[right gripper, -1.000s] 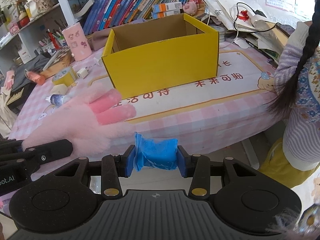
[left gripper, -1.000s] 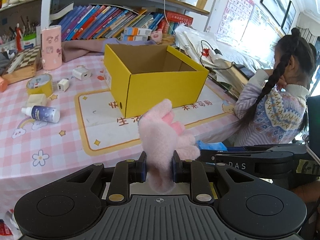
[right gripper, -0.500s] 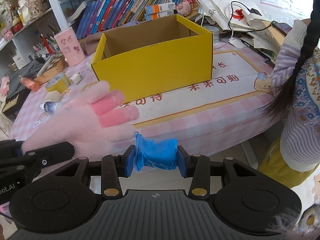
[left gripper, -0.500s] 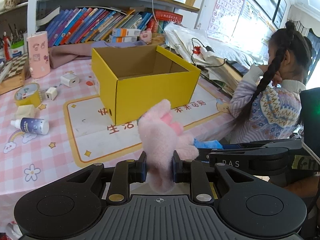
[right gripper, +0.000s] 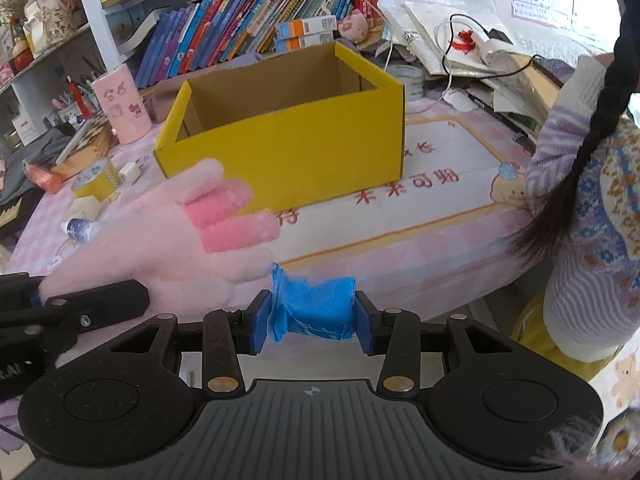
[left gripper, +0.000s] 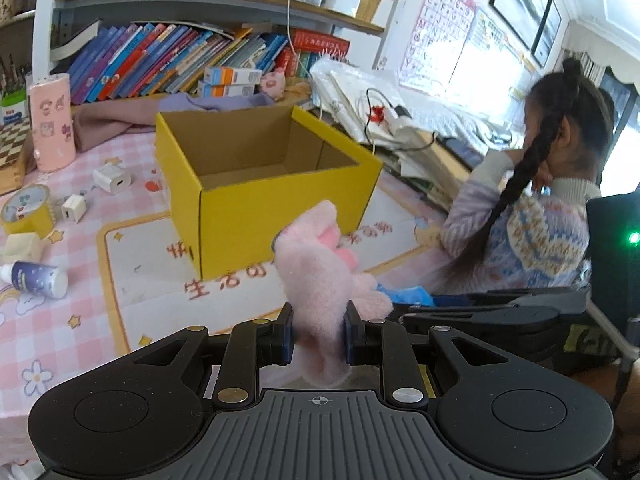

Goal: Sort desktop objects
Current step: 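Carry the pink glove and blue spool toward the yellow box with both tools, then lower glove and spool into the yellow box and open both tools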

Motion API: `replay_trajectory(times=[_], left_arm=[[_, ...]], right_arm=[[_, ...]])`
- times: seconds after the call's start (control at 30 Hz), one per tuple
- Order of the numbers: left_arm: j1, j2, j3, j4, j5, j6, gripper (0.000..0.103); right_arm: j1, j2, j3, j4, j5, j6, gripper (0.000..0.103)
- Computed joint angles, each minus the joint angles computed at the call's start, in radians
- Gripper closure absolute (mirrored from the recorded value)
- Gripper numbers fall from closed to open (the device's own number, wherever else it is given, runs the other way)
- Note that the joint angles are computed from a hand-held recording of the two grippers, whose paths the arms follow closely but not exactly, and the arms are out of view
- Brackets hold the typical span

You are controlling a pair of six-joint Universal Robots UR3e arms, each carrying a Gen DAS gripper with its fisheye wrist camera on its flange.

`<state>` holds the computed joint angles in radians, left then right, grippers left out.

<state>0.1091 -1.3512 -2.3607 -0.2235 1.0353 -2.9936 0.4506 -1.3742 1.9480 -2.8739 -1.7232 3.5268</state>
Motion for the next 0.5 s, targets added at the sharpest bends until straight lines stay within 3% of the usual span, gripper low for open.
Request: replay_trajectory(times=[0.5], left_arm=[[-0.123,-0.267,0.299,0.138,0.108,-0.196,0.081]], right_arm=[[-0.172,0.084,-0.204,-0.017,0.147,-0.224,0.063]])
